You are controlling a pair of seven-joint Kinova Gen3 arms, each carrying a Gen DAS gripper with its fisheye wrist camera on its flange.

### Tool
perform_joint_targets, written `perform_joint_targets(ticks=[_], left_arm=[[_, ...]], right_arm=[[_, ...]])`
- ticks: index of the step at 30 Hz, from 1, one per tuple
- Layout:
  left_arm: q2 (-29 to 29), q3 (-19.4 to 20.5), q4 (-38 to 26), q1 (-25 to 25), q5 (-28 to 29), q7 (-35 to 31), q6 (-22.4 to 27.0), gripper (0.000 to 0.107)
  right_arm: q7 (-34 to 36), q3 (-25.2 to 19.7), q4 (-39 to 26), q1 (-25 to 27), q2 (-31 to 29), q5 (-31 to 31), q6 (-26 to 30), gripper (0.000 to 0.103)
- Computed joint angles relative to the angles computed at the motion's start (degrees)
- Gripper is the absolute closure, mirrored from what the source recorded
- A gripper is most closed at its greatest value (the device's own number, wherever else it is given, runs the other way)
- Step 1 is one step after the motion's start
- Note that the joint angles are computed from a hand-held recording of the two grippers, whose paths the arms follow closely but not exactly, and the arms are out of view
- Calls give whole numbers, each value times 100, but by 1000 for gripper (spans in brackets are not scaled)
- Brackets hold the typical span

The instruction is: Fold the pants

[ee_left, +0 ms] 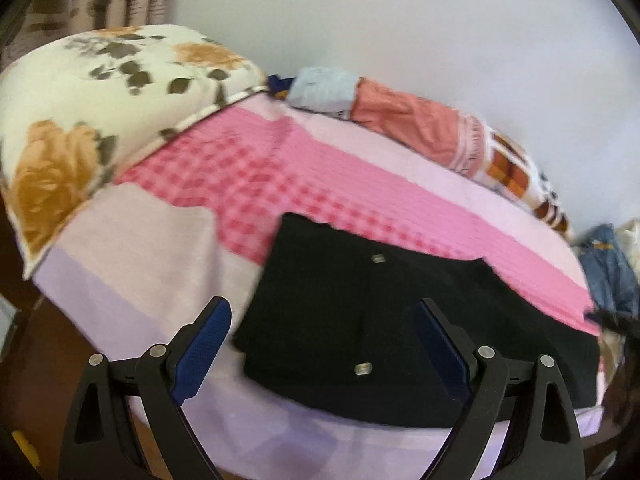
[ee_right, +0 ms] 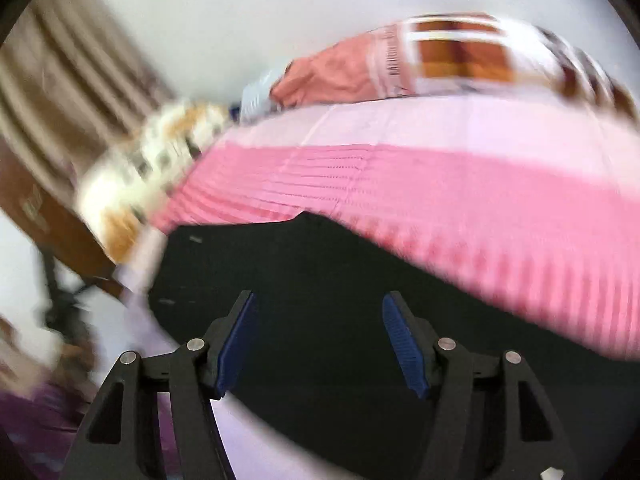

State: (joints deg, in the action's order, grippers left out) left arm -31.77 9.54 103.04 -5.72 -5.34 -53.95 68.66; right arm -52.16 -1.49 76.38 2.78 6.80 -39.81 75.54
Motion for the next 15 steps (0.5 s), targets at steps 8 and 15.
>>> perform_joint_targets(ticks=[8, 15], left_arm=[[-252, -651, 248, -83, 187, -123, 645, 15], [-295, -1433, 644, 91, 1037, -417, 648, 16]], right_arm=[[-97, -249, -1761, -1434, 1444, 1765, 218, 56], [-527, -684, -2476, -1261, 2185, 1922, 715, 66]])
